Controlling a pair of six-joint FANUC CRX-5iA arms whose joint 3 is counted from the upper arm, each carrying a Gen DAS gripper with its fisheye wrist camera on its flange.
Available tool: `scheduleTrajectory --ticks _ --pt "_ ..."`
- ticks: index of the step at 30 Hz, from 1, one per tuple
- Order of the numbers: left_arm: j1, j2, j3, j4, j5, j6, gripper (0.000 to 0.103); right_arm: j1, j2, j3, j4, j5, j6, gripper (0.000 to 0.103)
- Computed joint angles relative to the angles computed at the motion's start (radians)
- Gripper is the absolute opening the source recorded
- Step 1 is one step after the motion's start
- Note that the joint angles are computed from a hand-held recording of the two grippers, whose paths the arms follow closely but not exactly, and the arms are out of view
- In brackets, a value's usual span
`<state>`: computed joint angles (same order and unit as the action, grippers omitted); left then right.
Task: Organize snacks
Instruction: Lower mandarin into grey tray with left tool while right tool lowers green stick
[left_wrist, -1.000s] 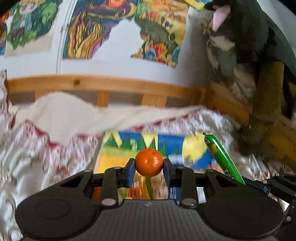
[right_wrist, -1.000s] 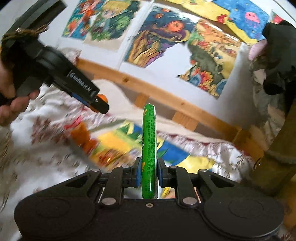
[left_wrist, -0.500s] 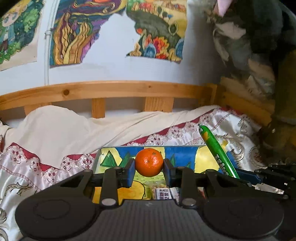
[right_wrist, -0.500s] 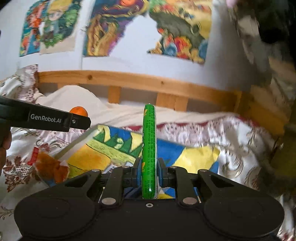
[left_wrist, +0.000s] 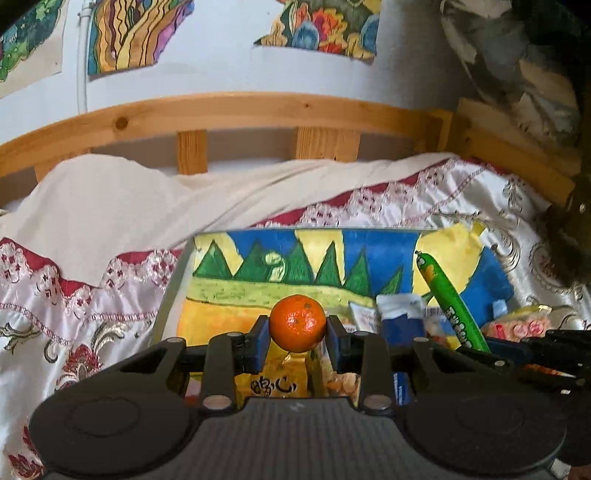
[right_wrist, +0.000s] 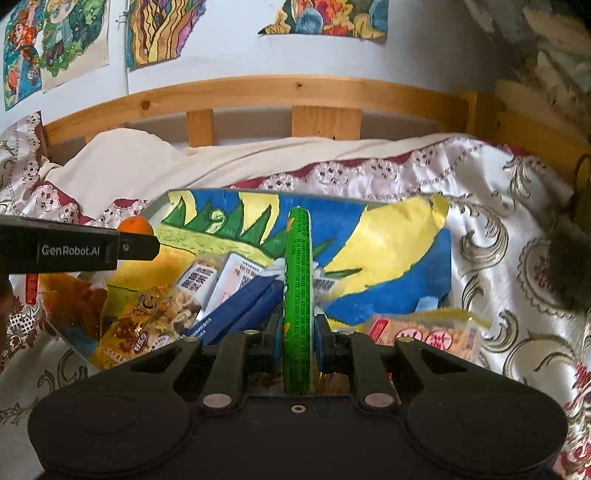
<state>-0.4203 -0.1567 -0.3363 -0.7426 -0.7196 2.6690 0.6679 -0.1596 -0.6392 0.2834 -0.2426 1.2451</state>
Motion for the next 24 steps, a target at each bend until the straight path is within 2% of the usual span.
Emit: scheduleTrajectory --ticks 7,12,19,24 --pt "0.016 0.01 -0.026 0.045 0.021 -0.022 0.035 -0.004 0.005 0.043 -0.139 -0.055 0.123 0.018" --pt "0.022 0.014 -0.039 0.066 0.033 -0.017 0.035 0.0 0.0 0.03 -0.12 -0.049 0.105 0.018" --pt "0.042 0.011 -0.051 0.112 0.056 -0.076 0.035 -0.008 0.002 0.05 -0.184 -0.066 0.149 0.019" --pt "0.04 0.007 -0.055 0.11 0.058 -0.07 0.035 -0.014 0.001 0.058 -0.221 -0.07 0.176 0.019"
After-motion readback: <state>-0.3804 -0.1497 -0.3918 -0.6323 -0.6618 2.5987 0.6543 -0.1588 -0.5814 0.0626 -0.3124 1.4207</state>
